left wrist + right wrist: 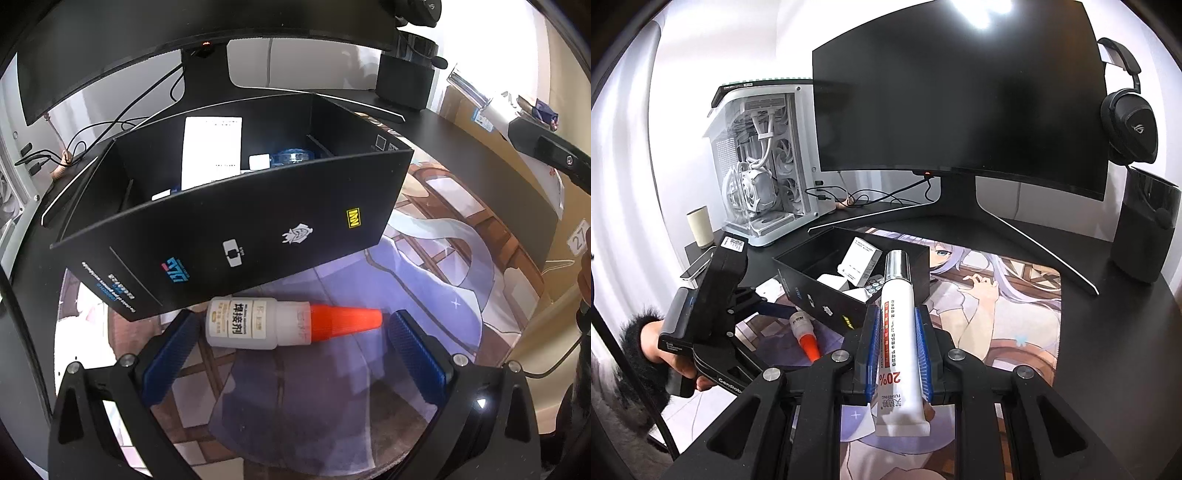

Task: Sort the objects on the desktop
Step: 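Grasp the white orange-capped glue bottle with the left tool while the right tool holds the tube, then lift the tube and glue bottle and carry both over the black box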

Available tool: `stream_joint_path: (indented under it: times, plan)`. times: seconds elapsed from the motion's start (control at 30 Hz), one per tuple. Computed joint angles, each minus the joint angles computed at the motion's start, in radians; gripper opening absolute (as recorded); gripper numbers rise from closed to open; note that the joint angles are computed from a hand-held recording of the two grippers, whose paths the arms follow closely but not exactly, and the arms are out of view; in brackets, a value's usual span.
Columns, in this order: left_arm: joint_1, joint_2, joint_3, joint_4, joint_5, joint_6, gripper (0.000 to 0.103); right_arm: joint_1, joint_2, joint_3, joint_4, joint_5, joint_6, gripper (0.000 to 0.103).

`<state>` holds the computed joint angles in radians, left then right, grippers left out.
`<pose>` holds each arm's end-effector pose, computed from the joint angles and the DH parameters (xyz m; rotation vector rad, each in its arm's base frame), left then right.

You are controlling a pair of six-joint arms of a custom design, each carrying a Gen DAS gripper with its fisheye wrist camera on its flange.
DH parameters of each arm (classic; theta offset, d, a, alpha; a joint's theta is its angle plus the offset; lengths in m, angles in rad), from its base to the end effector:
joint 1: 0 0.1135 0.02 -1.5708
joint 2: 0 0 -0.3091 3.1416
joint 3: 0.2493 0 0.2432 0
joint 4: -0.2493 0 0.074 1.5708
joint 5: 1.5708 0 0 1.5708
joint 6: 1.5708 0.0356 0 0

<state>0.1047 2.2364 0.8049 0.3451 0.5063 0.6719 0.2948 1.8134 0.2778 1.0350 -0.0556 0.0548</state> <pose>0.3519 0.0196 0.0385 0.8482 2.3425 -0.3628 0.2469 0.0770 0.1275 -0.2832 2.0625 0.2716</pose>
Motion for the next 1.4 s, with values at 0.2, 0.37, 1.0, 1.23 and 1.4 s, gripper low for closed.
stream_joint_path:
  times: [0.2,0.37,1.0,1.23,1.4]
  plan:
    - [0.011,0.007,-0.011,0.034,0.023,0.014,0.100,-0.002,-0.003,-0.001,-0.006,-0.004,-0.001,0.018]
    - [0.033,0.013,-0.008,0.042,0.062,0.040,0.086,-0.001,0.002,0.006,-0.014,-0.005,-0.004,0.018]
    - [0.128,-0.054,-0.027,-0.031,0.125,0.101,0.086,0.030,0.015,0.024,-0.039,0.001,-0.006,0.018]
    - [0.176,-0.082,-0.026,-0.044,0.154,0.103,0.086,0.042,0.005,0.027,-0.052,0.000,-0.006,0.018]
    - [0.212,-0.113,-0.026,-0.063,0.184,0.117,0.086,0.045,0.010,0.035,-0.062,0.005,-0.011,0.018]
